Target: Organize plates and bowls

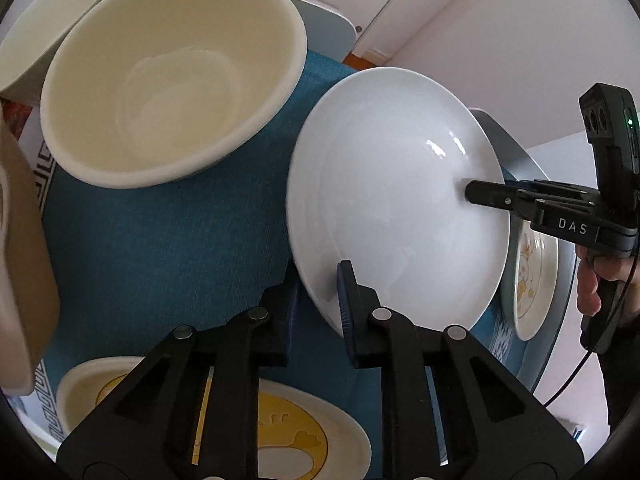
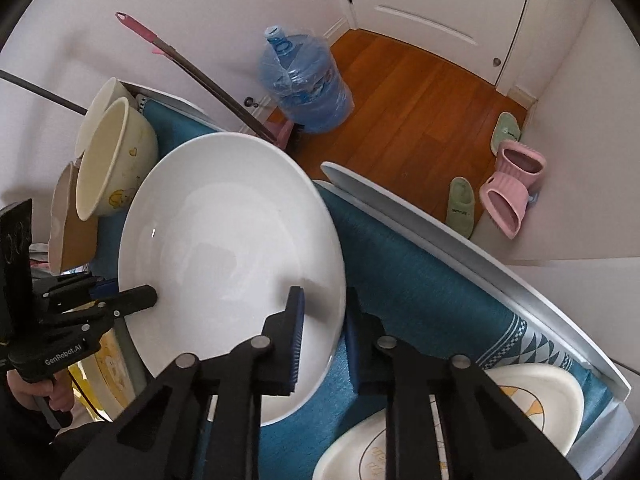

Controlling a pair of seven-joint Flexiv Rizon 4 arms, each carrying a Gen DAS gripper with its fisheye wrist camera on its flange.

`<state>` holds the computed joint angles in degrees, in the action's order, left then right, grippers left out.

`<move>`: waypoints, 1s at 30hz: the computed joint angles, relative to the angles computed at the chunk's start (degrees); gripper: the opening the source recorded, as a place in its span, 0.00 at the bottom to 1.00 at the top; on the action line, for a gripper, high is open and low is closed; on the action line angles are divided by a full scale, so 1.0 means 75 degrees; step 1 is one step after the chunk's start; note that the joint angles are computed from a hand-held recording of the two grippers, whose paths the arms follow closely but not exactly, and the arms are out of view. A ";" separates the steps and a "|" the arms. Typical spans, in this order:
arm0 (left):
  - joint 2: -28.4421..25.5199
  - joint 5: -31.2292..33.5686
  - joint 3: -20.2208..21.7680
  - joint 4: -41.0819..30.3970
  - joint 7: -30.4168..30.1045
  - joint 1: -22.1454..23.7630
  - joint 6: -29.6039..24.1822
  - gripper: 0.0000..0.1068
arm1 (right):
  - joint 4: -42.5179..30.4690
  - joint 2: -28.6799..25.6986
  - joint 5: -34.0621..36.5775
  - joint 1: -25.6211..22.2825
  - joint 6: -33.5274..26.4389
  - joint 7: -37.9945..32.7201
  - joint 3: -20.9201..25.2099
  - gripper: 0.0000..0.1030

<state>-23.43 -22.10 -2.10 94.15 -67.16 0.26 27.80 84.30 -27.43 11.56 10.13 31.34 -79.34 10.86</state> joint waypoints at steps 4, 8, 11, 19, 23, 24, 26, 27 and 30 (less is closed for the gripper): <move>0.0082 0.0126 -0.0004 0.0088 0.0011 -0.0096 0.0169 0.14 | 0.0015 -0.0013 -0.0013 0.0013 0.0058 0.0033 -0.0014 0.16; 0.0157 0.0172 -0.0017 0.0115 0.0058 -0.0142 0.0226 0.15 | 0.0083 0.0024 -0.0076 0.0050 0.0164 0.0127 -0.0030 0.16; 0.0012 0.0169 -0.0030 -0.0075 0.0100 -0.0113 0.0270 0.15 | 0.0120 0.0064 -0.0045 0.0041 0.0222 0.0187 -0.0017 0.16; 0.0343 0.0137 -0.0035 0.0183 0.0380 -0.0163 0.0787 0.15 | 0.0551 0.0438 -0.0089 0.0082 0.0805 0.0261 -0.0002 0.16; 0.0697 -0.0012 -0.0007 0.0361 0.0643 -0.0089 0.0881 0.15 | 0.0841 0.0804 -0.0133 0.0160 0.1147 0.0458 0.0011 0.16; 0.0846 -0.0073 0.0004 0.0483 0.0758 -0.0078 0.0973 0.15 | 0.0911 0.0916 -0.0132 0.0181 0.1224 0.0506 0.0024 0.16; 0.1172 -0.0163 0.0060 0.0754 0.0933 -0.0068 0.1153 0.15 | 0.1086 0.1180 -0.0126 0.0216 0.1402 0.0486 0.0068 0.16; 0.1323 -0.0226 0.0084 0.0916 0.1006 -0.0073 0.1258 0.15 | 0.1193 0.1344 -0.0092 0.0242 0.1512 0.0501 0.0103 0.16; 0.1731 -0.0359 0.0180 0.1344 0.1241 -0.0070 0.1508 0.15 | 0.1479 0.1678 -0.0186 0.0406 0.1738 0.0592 0.0135 0.16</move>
